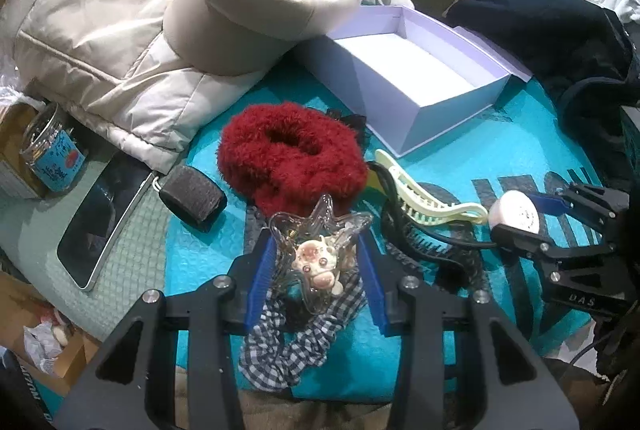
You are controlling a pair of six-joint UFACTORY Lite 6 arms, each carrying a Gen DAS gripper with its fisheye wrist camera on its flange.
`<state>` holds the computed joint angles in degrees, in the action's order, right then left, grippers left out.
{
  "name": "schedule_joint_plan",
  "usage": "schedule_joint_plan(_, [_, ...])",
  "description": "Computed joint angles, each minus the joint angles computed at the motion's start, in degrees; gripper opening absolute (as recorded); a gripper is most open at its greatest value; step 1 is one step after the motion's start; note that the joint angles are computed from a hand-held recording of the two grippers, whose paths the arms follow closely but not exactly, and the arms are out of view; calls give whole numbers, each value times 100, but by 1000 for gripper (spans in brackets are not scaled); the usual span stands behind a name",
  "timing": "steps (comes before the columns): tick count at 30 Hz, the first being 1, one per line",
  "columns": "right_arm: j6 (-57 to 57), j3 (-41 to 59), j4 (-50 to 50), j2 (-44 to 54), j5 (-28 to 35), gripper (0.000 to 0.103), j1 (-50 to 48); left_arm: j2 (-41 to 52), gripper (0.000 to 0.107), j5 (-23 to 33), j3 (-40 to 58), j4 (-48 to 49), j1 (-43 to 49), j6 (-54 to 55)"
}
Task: Organize objects
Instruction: 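Lift both held items and carry them over the open white box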
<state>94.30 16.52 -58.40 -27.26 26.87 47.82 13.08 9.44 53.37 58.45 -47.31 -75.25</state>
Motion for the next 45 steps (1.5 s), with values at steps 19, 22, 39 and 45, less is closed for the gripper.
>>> schedule_joint_plan(19, [-1566,-34,1010,-1631,945,52,92,-381,40,849,657,-1416,-732,1238])
schedule_joint_plan(22, [-1900,-53,1160,-1867,977,52,-81,-178,40,947,996,-1702,-812,1527])
schedule_joint_plan(39, [-6149,397,3468,-1996,-44,52,-2774,1625,40,1780,3973,-2900,-1102,3022])
schedule_joint_plan(45, [-8061,732,4845,-1440,-528,52,-3689,2197,40,2164,5002,-3289,-1019,3537])
